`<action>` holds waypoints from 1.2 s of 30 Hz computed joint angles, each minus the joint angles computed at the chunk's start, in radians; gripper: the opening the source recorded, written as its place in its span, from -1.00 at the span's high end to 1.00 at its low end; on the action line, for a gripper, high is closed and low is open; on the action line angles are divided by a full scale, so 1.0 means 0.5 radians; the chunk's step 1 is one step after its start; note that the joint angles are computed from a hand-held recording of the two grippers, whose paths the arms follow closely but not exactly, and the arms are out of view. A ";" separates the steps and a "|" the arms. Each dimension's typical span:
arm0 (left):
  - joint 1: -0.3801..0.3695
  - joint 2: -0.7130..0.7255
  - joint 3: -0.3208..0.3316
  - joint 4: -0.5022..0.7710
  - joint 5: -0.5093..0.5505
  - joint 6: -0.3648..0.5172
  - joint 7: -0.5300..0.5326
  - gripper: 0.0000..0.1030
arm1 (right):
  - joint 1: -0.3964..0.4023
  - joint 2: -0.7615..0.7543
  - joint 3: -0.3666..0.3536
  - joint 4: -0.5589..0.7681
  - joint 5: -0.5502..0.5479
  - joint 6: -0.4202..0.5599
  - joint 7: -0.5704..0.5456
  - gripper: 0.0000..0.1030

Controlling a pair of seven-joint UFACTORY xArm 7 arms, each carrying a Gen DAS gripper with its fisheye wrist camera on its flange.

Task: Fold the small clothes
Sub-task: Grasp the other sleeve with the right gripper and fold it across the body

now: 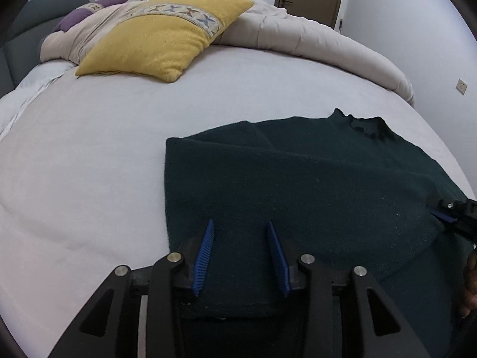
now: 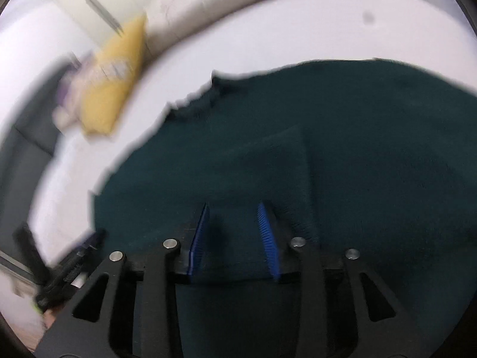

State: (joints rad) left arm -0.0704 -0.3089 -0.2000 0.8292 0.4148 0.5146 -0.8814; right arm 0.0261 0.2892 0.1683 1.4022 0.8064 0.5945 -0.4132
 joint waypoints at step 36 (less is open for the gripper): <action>-0.391 -0.195 -0.007 -0.034 -0.720 -0.109 0.035 -0.29 | -0.864 -0.840 -0.725 -0.687 0.268 -0.108 0.149 0.87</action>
